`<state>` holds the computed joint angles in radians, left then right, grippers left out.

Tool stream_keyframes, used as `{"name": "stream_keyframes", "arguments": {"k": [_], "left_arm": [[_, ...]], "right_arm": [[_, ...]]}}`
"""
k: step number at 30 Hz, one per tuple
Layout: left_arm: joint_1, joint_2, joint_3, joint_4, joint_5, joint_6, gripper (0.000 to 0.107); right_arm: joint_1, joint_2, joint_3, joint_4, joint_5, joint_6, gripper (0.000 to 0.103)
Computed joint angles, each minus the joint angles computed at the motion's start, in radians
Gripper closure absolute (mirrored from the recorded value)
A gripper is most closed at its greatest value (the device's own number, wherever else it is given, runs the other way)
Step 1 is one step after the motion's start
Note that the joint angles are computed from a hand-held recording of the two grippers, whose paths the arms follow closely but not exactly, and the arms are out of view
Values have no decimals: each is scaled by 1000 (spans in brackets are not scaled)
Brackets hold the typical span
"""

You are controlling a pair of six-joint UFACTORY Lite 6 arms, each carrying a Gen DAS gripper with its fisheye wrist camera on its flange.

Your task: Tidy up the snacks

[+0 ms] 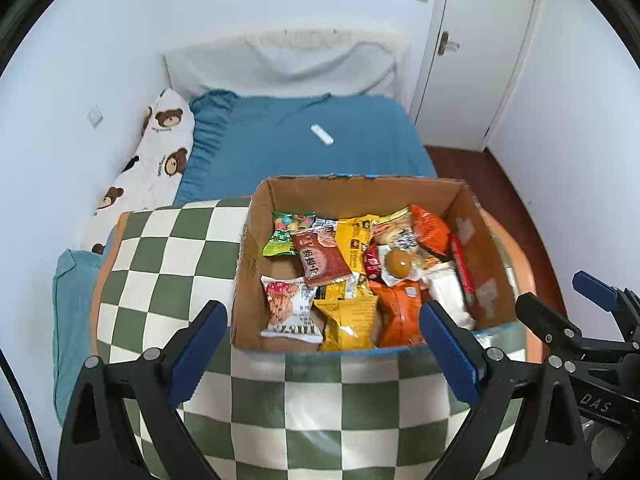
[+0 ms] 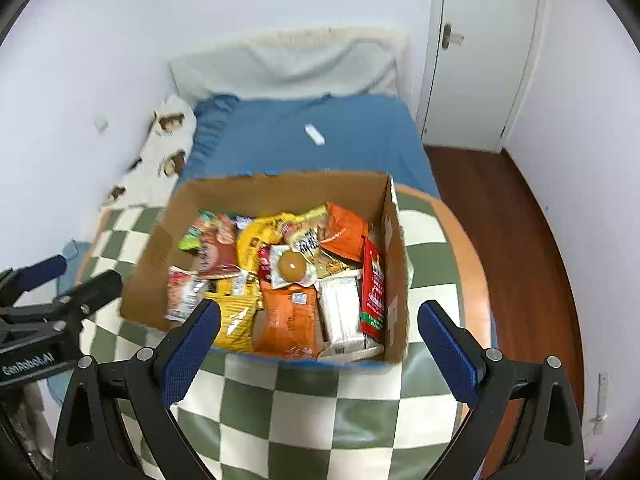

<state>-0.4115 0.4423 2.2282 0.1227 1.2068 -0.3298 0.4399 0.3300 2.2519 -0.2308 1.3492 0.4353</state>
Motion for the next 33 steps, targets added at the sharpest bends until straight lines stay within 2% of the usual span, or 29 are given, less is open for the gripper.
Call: {"name": "stream_keyframes", "arguments": {"k": [4,9,14,22,27,33], "left_arm": [[-63,-207,-189,77,-49,-81,9],[-165,-401,-332,207,-39,-194,9],[-239,-516,-391,267,1,-256,9],[-368,-589,-414,356,79,-331,9],[-406,-614,-462,371,94,-364,9],[-396,-603,-475,356,86,-368,9]], "right_arm": [[106,-128,-39,-94,43,79,2],[291,-223,-11,-241,148,189,2],[486,-273,42,-393,276,280,1],[719,-241,194,-570,464,328,0],[769,-279,130,-586,476,379,0],[712,-336,25,-536,425,399,0]]}}
